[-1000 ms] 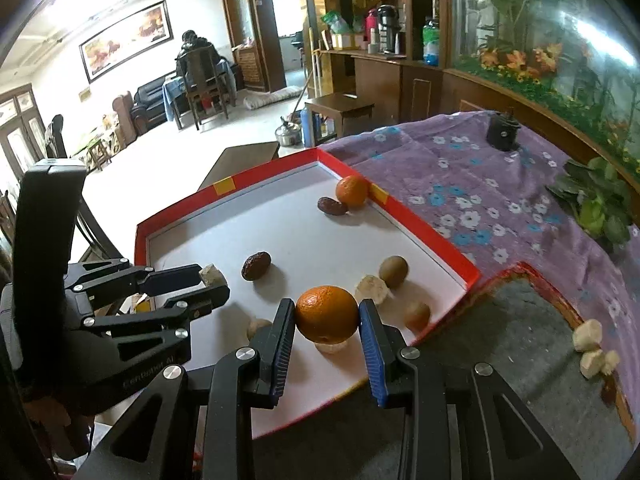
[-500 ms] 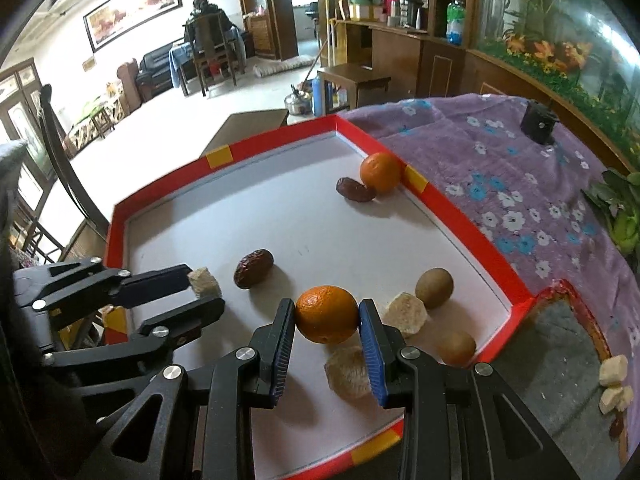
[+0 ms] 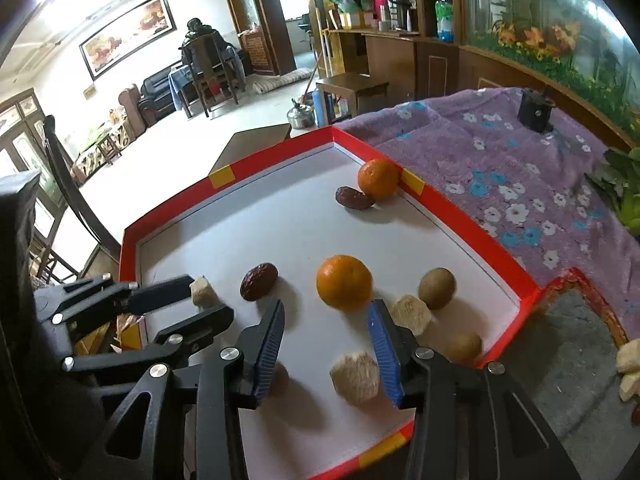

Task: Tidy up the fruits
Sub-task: 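Open the left tool over the tray while the right tool releases the orange, then move both open tools back over the grey felt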

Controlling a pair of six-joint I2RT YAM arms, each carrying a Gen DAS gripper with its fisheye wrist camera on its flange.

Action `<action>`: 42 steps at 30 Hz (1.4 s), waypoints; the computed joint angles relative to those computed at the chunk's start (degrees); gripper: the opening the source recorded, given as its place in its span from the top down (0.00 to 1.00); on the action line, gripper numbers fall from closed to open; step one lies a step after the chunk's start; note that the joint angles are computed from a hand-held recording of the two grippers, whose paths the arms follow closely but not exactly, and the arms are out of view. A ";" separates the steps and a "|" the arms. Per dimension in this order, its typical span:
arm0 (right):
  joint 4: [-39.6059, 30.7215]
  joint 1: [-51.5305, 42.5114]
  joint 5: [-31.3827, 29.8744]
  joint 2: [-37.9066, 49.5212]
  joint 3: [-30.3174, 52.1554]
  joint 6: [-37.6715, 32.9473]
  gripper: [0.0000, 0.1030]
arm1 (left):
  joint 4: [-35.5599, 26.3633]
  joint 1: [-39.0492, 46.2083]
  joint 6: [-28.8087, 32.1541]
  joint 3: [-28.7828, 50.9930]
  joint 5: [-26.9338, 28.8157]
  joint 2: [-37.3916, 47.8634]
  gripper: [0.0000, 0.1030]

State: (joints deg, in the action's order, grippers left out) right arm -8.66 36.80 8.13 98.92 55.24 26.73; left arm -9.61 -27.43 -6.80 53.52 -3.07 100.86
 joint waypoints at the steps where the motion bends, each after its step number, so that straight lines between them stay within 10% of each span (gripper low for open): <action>1: 0.34 0.04 0.23 -1.42 -1.36 0.32 0.58 | 0.51 -0.30 -0.19 -0.43 -0.47 -0.61 0.52; 29: -6.97 6.09 11.36 -33.81 -27.79 17.33 0.51 | -0.80 -14.67 -5.46 0.36 -5.41 -3.39 0.50; 42: -24.24 5.65 14.88 -57.00 -37.13 25.40 0.51 | -3.23 -23.56 -7.21 6.06 -7.05 0.57 0.50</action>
State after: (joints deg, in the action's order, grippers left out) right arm -32.89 42.44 23.01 41.93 18.11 52.13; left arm -12.84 -50.98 -14.01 59.57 -10.12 101.43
